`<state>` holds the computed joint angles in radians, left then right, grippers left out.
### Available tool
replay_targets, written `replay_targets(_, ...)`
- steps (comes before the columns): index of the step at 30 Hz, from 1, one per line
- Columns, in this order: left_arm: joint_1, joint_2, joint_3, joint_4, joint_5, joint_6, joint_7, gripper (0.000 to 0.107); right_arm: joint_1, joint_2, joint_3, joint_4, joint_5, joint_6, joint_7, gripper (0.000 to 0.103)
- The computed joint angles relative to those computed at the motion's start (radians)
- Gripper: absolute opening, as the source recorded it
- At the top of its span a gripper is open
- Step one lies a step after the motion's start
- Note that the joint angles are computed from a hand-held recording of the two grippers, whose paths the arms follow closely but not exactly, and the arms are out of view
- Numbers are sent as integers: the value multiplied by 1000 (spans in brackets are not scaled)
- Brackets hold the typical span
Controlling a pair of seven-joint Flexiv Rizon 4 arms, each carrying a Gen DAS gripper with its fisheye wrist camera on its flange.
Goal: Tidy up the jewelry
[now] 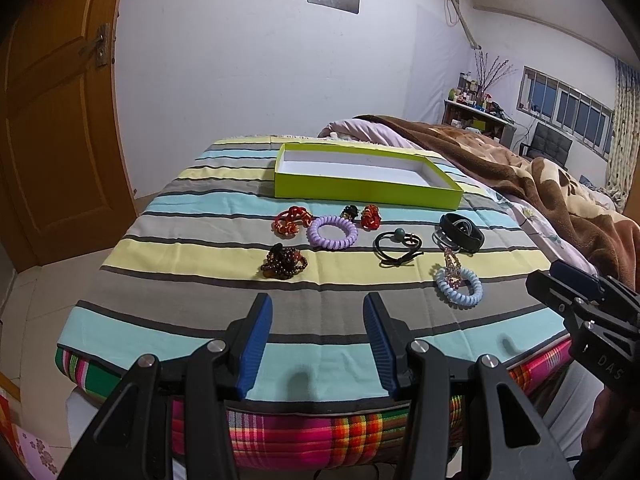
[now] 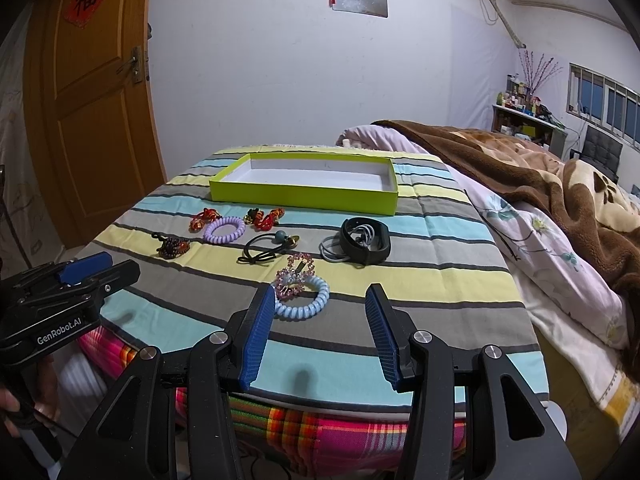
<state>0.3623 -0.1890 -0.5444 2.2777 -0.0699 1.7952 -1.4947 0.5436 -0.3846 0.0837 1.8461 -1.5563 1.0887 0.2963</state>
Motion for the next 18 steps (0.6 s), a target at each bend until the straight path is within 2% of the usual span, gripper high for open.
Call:
replay_targets(12, 23, -18, -25, -11, 1, -5, -1, 49, 1, -11, -4, -7, 12, 8, -6, 48)
replay_targets(14, 5, -25, -3, -20, 0, -6, 4, 49, -2, -16, -7, -11, 16, 15, -10, 48)
replay_targets(16, -59, -36, 68, -41, -5, -8, 11, 49, -4, -22, -11, -17, 21, 21, -16, 48)
replay_targets(18, -90, -51, 103, -61, -13, -15, 17, 49, -4, -31, -13, -26, 35, 27, -32, 48)
